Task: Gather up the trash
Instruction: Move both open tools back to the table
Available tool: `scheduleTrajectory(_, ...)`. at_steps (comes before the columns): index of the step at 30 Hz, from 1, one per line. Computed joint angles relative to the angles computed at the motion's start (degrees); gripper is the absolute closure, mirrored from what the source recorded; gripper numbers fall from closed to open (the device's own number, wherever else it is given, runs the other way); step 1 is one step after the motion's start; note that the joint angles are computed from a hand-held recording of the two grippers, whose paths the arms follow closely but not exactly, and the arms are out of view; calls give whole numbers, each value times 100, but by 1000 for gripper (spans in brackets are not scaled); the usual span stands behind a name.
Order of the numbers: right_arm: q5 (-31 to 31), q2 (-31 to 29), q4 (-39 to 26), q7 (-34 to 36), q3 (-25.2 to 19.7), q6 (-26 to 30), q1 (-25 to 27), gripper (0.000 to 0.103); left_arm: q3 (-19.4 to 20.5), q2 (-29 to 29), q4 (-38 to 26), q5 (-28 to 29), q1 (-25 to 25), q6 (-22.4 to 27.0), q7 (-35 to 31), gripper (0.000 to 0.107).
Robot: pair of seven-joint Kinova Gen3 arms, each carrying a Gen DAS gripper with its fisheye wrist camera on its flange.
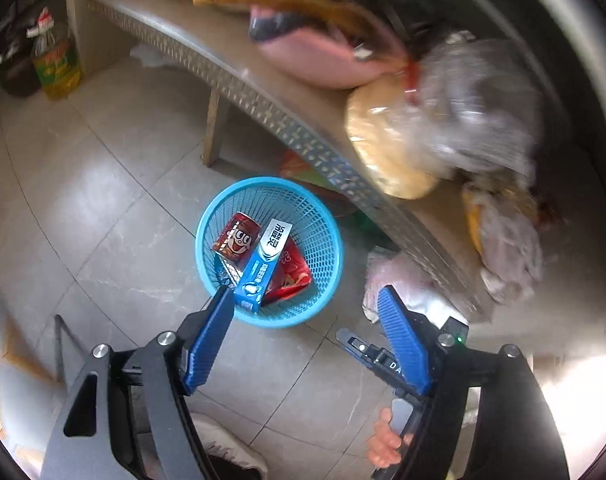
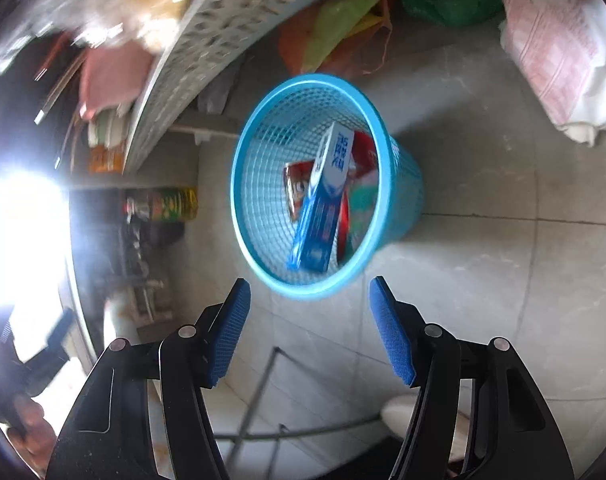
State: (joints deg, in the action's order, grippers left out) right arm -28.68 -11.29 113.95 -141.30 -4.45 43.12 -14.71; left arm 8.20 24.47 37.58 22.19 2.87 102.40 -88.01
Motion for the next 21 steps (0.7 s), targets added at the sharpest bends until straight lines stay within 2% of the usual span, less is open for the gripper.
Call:
scheduleTrajectory(4, 703, -282, -551, -464, -438, 847, -83, 38, -73, -880, 409, 212, -553, 109, -678, 28)
scheduleTrajectory(8, 1381, -513, -1245, -857, -848, 1748, -195, 34, -483, -1830, 881, 690, -1296, 353, -1448, 20)
scheduleTrajectory(11, 1904, -572, -1936, -984, -1137, 2393, -308, 32, -1065, -2466, 1285, 1146, -1795, 568, -1988, 15)
scheduleTrajectory(14, 2409, -536, -2629, -1087, -1473, 2969, -381, 29, -1743, -3007, 1616, 1291, -2036, 774, -2438, 13)
scheduleTrajectory(19, 2837, -369, -3635, -955, -1791, 3457, -588, 26, -2881, -3513, 1782, 1302, -2158, 1127, -2833, 12)
scheduleTrajectory(21, 3044, -213, -4029, -899, -1979, 3557, -700, 26, -3202, -3659, 1840, 1218, -2121, 1126, -2980, 11)
